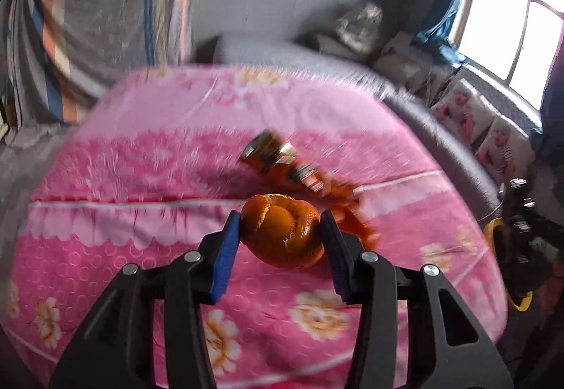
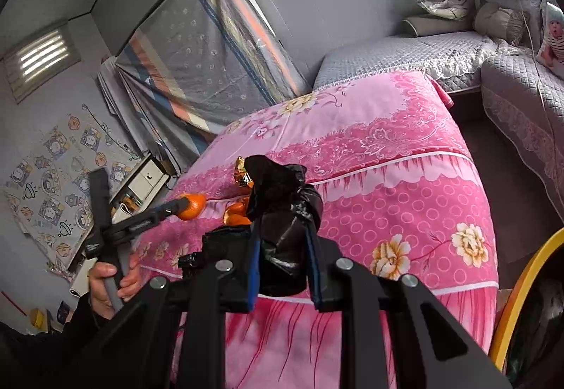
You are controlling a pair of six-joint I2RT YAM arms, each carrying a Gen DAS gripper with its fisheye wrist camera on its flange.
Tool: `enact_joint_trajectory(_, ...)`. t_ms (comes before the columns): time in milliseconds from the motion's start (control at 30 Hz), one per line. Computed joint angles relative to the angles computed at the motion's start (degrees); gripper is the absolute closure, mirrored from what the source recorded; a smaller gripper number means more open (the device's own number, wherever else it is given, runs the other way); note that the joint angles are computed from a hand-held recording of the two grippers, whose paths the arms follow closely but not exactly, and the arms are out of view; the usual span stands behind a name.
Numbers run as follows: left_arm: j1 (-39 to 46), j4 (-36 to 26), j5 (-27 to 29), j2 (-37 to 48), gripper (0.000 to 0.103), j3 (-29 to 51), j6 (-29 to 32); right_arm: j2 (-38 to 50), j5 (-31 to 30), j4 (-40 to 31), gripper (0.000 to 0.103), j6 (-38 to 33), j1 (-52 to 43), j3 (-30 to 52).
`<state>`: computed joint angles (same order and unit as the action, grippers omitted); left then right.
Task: Collect trash
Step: 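Grasp the black plastic bag with the right tool while the left tool grasps an orange peel, then carry the bag and peel over the yellow bin and open both tools to drop them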
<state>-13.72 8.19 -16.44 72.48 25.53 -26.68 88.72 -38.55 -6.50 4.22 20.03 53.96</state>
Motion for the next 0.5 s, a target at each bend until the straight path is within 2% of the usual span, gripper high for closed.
enact_joint_trajectory(67, -6.94, -4.54, -6.63, -3.62, 0.060, 2.21, -1.25, -1.83, -1.15, 0.43, 0.083, 0.31, -1.57, -1.56)
enact_joint_trajectory(167, -15.63, -9.13, -14.35, -4.77, 0.060, 6.46, -2.29, -4.88, -2.19, 0.93, 0.083, 0.45, -4.26, -3.87)
enact_joint_trajectory(333, -26.10, -11.92, -20.89, 0.91, 0.060, 15.38, -3.05, -8.93, -4.74, 1.18, 0.083, 0.48, -10.76, -6.83)
enact_joint_trajectory(500, -33.43, -11.61, -23.64, 10.04, 0.059, 25.11, -0.39, -12.58, -6.22, 1.41, 0.083, -0.54, -19.85, -9.60)
